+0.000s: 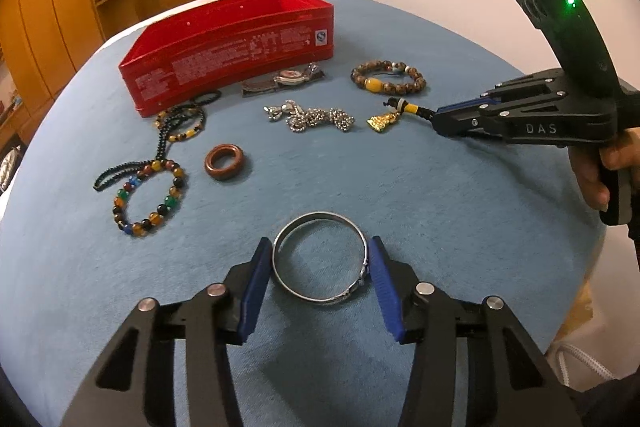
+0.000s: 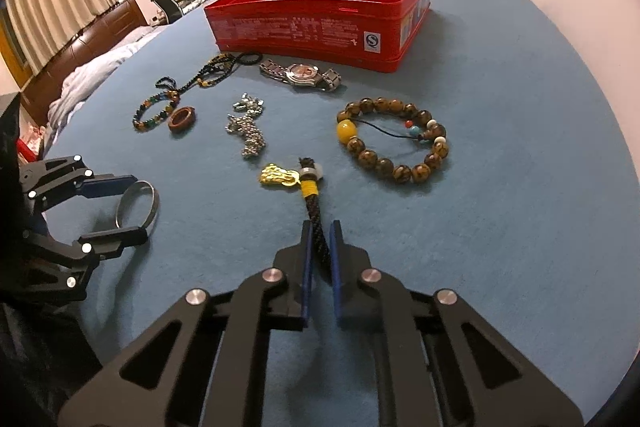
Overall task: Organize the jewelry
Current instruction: 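Grasp the second silver bangle with the left tool while the right tool grasps the black-cord gold charm, then lower both held items into the red box and open both tools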
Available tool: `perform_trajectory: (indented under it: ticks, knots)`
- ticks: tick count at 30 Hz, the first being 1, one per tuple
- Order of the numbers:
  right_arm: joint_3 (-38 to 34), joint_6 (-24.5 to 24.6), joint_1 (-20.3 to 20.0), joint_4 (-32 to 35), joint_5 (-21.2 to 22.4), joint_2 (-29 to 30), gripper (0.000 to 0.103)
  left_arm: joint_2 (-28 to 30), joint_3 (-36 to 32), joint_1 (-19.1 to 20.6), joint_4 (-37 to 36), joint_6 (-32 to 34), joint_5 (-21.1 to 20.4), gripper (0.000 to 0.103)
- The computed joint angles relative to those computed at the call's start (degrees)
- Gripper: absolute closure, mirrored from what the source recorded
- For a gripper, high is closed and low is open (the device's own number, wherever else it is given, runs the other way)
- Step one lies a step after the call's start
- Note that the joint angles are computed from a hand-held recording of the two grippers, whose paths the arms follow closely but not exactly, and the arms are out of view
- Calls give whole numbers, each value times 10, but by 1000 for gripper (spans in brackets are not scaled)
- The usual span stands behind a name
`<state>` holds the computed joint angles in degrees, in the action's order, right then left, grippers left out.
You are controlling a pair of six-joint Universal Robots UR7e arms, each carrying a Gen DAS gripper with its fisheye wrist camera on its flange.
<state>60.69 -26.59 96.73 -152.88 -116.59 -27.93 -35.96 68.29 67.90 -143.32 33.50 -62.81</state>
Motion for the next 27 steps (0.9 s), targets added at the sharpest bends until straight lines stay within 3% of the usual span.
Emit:
perform_trajectory:
  ticks: [15, 27]
  knots:
    - [40, 8, 21, -34, 28, -30, 100, -36, -2, 0, -17, -7, -23, 54]
    - [41, -2, 42, -44, 43, -44, 100, -35, -61, 2, 5, 4, -27, 54]
